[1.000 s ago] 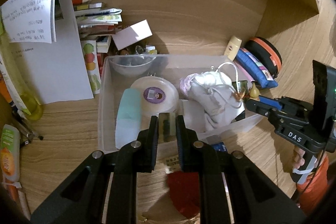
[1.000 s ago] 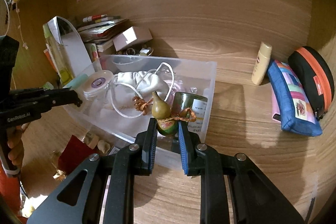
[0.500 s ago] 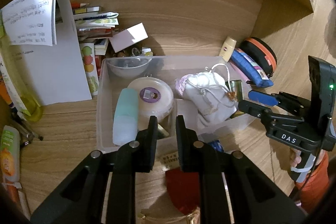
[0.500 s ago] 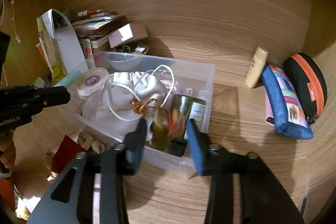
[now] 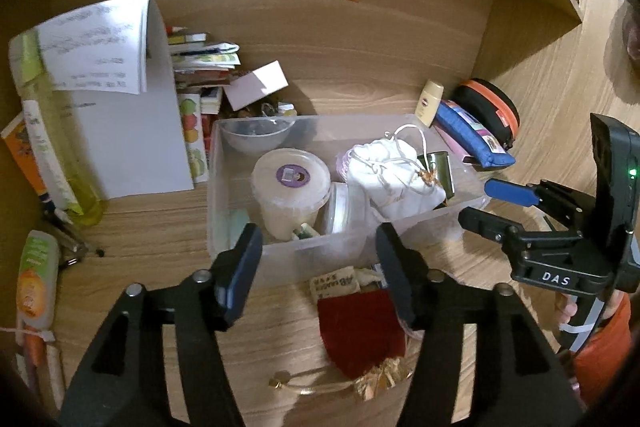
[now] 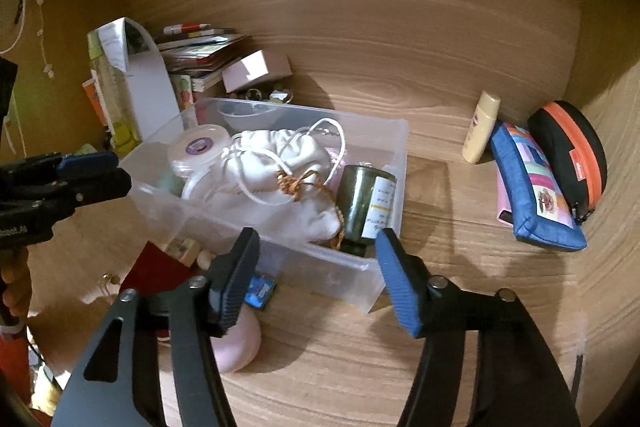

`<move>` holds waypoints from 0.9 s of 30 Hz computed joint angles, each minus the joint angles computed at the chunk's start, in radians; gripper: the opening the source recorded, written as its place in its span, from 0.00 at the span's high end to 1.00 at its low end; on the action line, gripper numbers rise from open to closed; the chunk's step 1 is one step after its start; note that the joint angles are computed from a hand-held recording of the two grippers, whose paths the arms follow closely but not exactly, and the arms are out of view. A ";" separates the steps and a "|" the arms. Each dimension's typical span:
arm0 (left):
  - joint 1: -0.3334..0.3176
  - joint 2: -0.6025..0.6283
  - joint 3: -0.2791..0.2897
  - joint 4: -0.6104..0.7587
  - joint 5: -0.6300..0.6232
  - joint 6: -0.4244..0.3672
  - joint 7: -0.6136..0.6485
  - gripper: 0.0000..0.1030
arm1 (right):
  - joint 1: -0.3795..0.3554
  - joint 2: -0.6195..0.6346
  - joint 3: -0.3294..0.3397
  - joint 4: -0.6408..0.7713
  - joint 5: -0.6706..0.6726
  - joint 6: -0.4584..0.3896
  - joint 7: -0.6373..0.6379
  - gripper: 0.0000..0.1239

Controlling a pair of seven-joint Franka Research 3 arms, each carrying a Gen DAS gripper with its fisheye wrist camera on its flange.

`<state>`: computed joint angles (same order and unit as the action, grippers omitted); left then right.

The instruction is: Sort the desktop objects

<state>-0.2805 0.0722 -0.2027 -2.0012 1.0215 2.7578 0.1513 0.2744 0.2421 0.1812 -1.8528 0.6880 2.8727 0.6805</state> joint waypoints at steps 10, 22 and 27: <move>-0.009 -0.035 -0.024 -0.062 -0.008 -0.032 -0.021 0.29 | -0.011 -0.059 0.008 -0.070 0.139 -0.076 -0.105 0.43; -0.005 -0.071 -0.041 -0.153 -0.071 -0.060 -0.056 0.16 | 0.045 -0.070 -0.020 -0.145 0.076 -0.118 -0.125 0.38; -0.004 -0.064 -0.045 -0.160 -0.130 -0.048 -0.013 0.15 | 0.059 -0.042 -0.008 -0.141 0.028 -0.091 -0.116 0.38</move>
<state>-0.2844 0.0086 -0.2473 -2.1613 0.8913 2.7097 0.1384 0.3338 0.2004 0.1731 -1.9940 0.7163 2.7813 0.5647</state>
